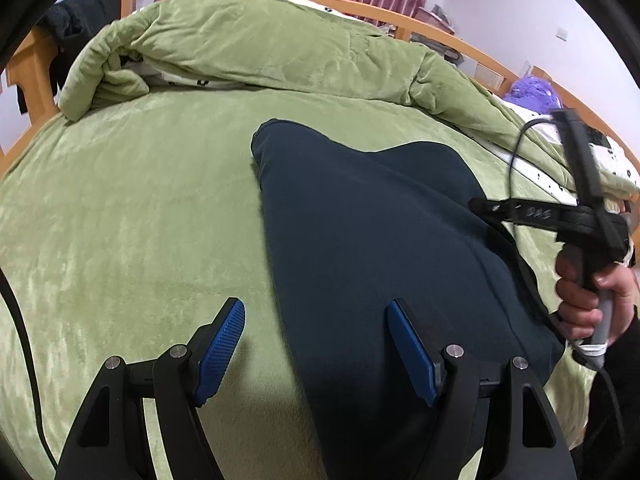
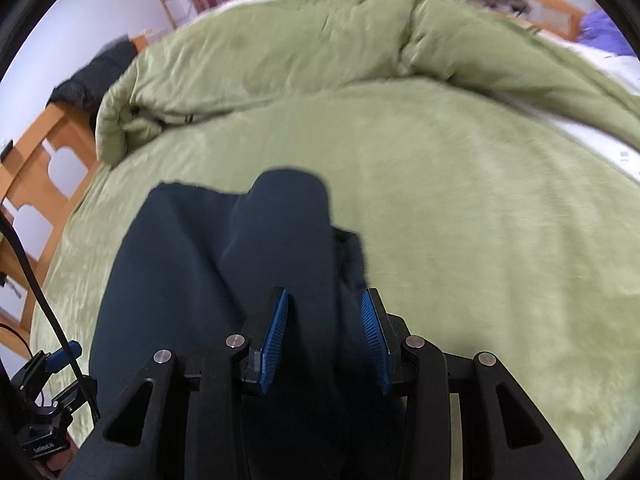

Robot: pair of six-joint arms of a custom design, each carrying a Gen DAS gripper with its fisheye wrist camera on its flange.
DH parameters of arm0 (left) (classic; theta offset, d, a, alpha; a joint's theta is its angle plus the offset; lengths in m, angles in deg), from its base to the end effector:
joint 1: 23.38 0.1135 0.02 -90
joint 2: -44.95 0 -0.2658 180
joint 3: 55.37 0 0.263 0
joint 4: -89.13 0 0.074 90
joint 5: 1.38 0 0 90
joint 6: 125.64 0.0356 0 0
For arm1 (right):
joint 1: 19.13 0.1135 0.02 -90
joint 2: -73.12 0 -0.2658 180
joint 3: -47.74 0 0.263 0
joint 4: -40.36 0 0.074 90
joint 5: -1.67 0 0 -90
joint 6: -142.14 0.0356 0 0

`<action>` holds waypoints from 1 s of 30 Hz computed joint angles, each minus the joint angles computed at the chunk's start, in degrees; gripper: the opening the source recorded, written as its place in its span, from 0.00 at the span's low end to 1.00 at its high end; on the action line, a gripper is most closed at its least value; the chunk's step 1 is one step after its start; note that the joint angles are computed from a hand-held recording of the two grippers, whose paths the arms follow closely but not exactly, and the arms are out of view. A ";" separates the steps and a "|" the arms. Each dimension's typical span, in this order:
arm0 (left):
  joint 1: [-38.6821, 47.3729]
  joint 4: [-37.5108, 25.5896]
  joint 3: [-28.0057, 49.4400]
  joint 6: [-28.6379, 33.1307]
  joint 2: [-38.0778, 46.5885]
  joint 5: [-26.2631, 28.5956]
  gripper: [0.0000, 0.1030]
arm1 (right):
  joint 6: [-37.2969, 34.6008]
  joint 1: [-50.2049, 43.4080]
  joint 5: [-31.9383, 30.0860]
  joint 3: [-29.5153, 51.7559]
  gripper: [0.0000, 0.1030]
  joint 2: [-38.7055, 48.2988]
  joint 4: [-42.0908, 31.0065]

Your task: Fold small clothes

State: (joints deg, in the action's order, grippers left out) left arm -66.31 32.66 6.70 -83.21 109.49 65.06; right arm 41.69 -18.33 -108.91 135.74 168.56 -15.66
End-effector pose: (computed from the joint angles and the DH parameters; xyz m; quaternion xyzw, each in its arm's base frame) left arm 0.1733 -0.1418 0.2508 -0.0928 0.9402 -0.0477 0.3242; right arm 0.3537 0.0175 0.2480 -0.1347 0.9490 0.1542 0.2397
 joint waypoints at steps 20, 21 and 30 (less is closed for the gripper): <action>-2.51 -1.63 2.59 -0.98 3.56 -2.74 0.71 | -6.04 -6.12 1.01 -11.45 0.21 -9.80 9.52; -2.68 -1.80 2.62 -1.14 3.44 -2.83 0.71 | -6.33 -7.04 0.08 -11.88 0.23 -10.59 8.99; -4.62 -3.00 2.82 -2.68 2.05 -3.28 0.71 | -13.17 -11.40 1.91 -19.27 0.23 -17.43 5.96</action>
